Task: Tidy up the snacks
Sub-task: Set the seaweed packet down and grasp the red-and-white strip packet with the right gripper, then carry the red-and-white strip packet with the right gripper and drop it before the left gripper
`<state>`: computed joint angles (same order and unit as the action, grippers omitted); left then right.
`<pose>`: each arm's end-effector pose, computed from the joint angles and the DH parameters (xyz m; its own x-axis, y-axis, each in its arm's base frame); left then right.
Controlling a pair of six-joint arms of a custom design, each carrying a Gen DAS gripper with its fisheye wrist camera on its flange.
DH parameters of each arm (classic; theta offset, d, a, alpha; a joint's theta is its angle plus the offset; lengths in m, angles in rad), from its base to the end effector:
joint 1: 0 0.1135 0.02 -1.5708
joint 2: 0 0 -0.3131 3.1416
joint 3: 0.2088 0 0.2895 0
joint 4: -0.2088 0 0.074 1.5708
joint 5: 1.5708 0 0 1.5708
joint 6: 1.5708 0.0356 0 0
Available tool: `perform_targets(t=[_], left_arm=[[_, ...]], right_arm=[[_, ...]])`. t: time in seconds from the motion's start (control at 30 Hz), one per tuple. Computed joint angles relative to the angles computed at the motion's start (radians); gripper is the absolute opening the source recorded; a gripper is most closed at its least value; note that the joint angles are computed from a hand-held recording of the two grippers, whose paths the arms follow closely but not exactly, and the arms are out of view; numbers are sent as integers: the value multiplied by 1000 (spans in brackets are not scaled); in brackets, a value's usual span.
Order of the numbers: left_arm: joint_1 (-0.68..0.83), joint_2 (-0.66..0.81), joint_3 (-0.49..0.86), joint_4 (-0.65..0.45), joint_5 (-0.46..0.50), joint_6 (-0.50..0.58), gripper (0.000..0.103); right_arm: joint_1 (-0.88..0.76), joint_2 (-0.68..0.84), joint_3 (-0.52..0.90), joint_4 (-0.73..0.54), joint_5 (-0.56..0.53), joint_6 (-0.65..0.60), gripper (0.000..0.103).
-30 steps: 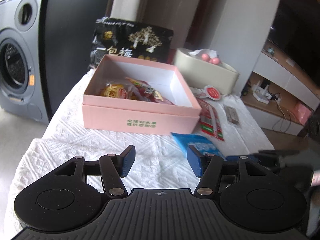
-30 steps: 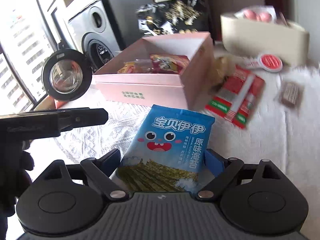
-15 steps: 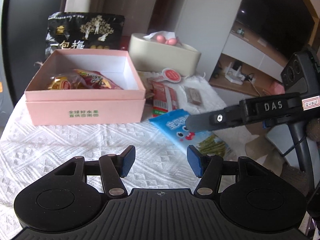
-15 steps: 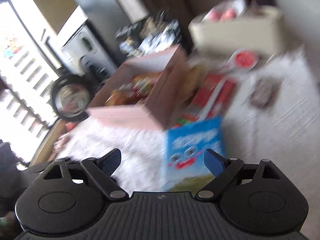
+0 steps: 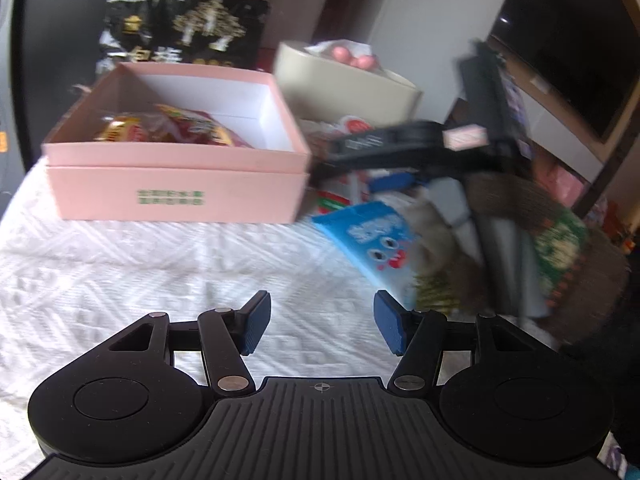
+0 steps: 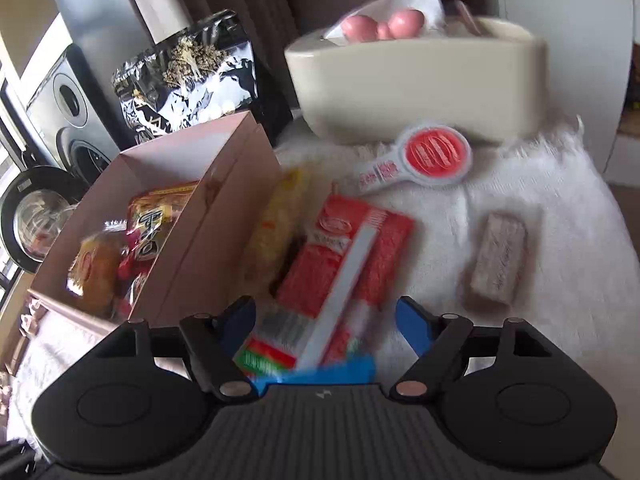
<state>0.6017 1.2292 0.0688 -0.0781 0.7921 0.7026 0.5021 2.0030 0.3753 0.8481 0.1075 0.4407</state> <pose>0.1095 0.0444 0.0792 -0.7279 0.0507 -0.6838 0.3463 0.8880 -0.3027 0.2409 0.1279 0.0347 -0.7329 0.0814 -0.6754 -0.1094 0.9658 0.2352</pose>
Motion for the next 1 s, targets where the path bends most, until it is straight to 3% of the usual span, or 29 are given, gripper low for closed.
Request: perform_targets(t=[0.07, 0.13, 0.3, 0.47, 0.63, 0.77, 1.0], left_arm=[[-54, -33, -12, -4, 2, -27, 63], [-97, -61, -21, -10, 3, -42, 63], [-155, -13, -29, 68, -8, -89, 63], [-182, 73, 0, 119, 48, -141, 63], [-232, 15, -18, 158, 6, -191, 63], [-162, 20, -3, 135, -14, -172, 63], [127, 22, 87, -77, 65, 42, 63]], right_arm=[[5, 11, 34, -29, 7, -30, 72], [20, 1, 50, -72, 35, -91, 57], [-35, -90, -27, -68, -14, -157, 54], [-61, -191, -131, -6, 21, -194, 54], [-90, -354, -223, 22, 24, -208, 54], [-76, -475, -257, 15, 124, -232, 54], [14, -696, -280, -88, 191, -211, 54]])
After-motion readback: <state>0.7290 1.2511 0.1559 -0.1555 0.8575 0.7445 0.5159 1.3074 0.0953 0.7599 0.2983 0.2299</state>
